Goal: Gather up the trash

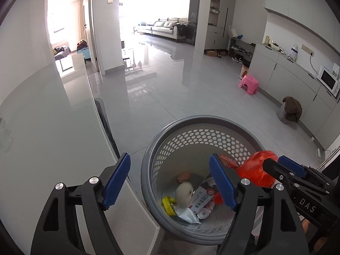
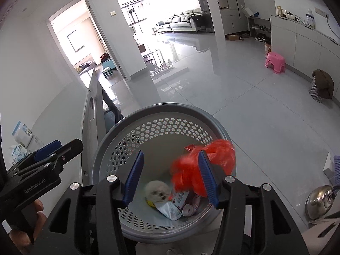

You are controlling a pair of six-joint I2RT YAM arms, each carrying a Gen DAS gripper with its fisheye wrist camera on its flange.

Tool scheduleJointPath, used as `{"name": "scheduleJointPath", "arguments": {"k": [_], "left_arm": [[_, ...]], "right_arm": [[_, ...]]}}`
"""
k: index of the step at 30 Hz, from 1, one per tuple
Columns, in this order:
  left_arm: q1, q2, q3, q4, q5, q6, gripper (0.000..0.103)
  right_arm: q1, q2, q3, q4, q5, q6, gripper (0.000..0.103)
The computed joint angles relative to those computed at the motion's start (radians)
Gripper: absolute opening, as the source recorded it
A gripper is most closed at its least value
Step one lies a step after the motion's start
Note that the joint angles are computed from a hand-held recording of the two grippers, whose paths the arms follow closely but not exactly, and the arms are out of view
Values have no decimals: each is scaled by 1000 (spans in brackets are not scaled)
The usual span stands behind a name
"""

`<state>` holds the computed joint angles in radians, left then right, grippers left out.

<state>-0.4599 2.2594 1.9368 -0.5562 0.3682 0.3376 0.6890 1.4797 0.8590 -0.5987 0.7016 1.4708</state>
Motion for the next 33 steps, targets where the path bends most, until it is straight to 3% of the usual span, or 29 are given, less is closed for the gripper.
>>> {"name": "scheduleJointPath", "arguments": {"k": [22, 33], "left_arm": [[7, -78, -116, 68, -12, -15, 87], [9, -106, -153, 91, -30, -24, 93]], "right_arm": [[60, -11, -8, -31, 23, 77, 56], [94, 5, 24, -92, 62, 130, 67]]}}
